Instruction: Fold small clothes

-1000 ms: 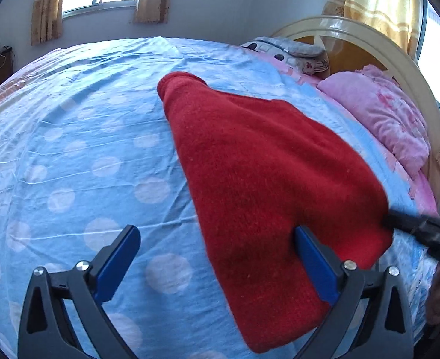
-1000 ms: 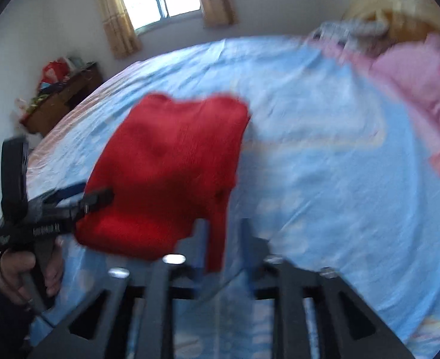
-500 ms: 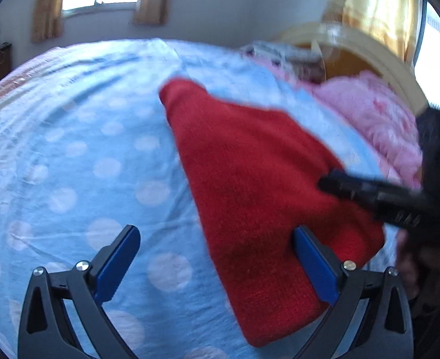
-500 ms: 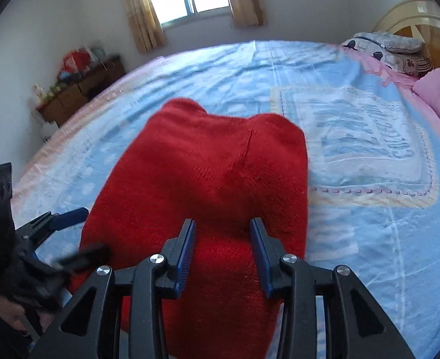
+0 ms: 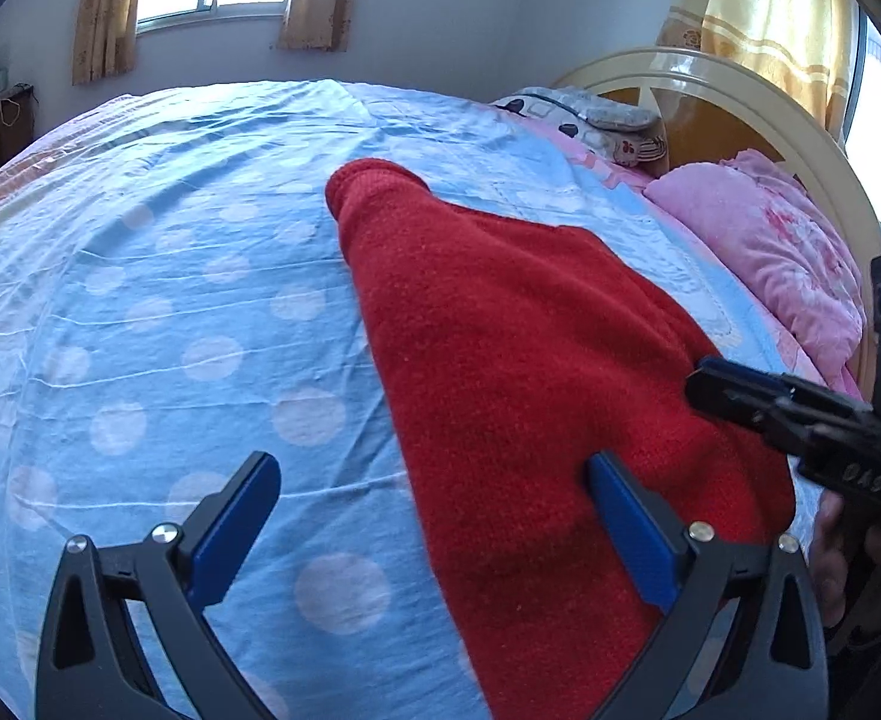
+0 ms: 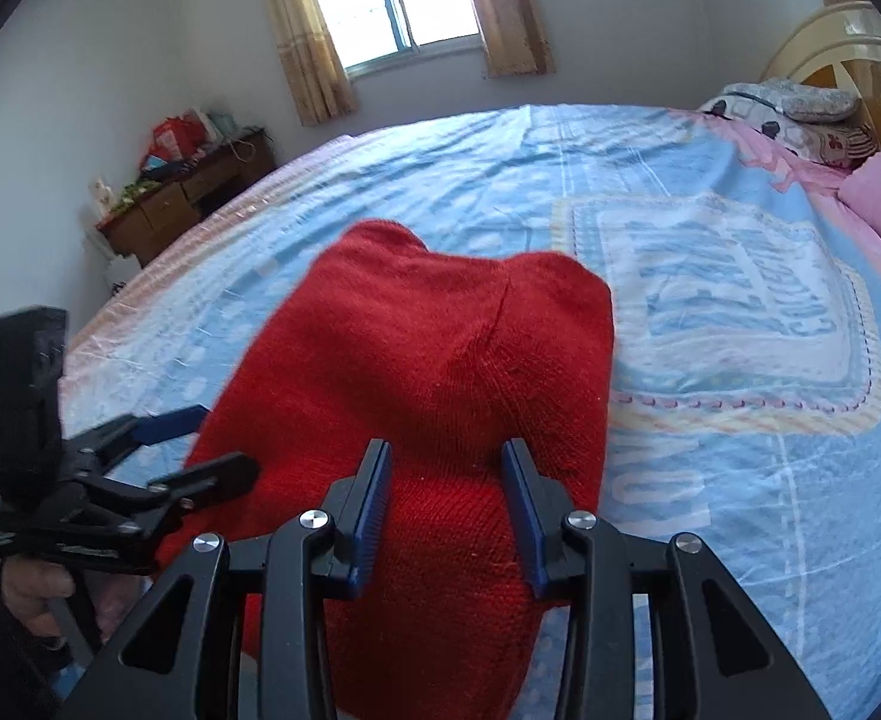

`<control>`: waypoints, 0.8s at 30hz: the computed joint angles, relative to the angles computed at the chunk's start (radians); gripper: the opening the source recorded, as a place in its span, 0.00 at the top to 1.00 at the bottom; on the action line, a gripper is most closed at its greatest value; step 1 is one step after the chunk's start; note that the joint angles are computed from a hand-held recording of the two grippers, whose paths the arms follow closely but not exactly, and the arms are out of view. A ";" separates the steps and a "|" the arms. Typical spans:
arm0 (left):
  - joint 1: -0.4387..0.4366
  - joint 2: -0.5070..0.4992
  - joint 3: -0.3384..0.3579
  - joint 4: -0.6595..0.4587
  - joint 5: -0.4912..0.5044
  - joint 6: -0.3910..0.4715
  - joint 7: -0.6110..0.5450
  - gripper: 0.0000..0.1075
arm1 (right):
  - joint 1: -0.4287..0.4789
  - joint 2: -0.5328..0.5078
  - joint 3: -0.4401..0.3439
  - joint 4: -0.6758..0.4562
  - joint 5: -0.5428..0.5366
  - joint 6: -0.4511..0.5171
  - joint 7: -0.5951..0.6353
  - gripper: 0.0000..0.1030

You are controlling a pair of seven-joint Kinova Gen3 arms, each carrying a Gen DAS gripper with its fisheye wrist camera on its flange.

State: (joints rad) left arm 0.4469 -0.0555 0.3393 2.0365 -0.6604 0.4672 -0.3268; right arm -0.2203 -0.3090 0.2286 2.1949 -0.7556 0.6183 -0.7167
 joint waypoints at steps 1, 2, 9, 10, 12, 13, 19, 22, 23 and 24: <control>0.000 0.002 -0.002 -0.002 0.006 -0.003 -0.006 0.04 | -0.006 -0.003 0.018 -0.004 -0.013 0.012 0.013 0.61; 0.000 0.004 -0.005 -0.002 0.011 -0.007 -0.011 0.04 | -0.009 -0.005 0.041 -0.009 -0.033 0.023 0.027 0.60; -0.007 0.001 -0.027 0.004 0.079 -0.054 -0.092 0.04 | 0.074 0.076 0.080 -0.056 -0.143 0.076 0.100 0.45; -0.010 -0.003 -0.030 0.009 0.097 -0.070 -0.115 0.04 | 0.082 0.109 0.108 -0.070 -0.181 0.115 0.128 0.45; -0.007 -0.002 -0.042 0.012 0.158 -0.098 -0.195 0.04 | 0.073 0.185 0.183 -0.104 -0.252 0.197 0.156 0.45; -0.018 0.001 -0.033 0.006 0.181 -0.096 -0.225 0.04 | 0.078 0.231 0.205 -0.128 -0.278 0.237 0.156 0.45; 0.016 0.018 -0.120 0.002 0.416 -0.136 -0.454 0.04 | 0.163 0.400 0.165 -0.237 -0.362 0.363 0.152 0.44; 0.008 0.017 -0.132 0.009 0.512 -0.151 -0.547 0.04 | 0.182 0.433 0.119 -0.267 -0.358 0.351 0.138 0.44; -0.025 0.015 -0.099 0.009 0.515 -0.151 -0.552 0.04 | 0.187 0.450 0.104 -0.282 -0.350 0.351 0.125 0.44; -0.040 0.015 -0.081 0.009 0.503 -0.151 -0.541 0.04 | 0.197 0.464 0.090 -0.290 -0.353 0.354 0.123 0.44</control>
State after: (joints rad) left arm 0.4072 -0.0403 0.2579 2.0457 -0.1576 0.3165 -0.8673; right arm -0.0235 0.1549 0.3186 1.9047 -1.1084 0.9724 -0.5935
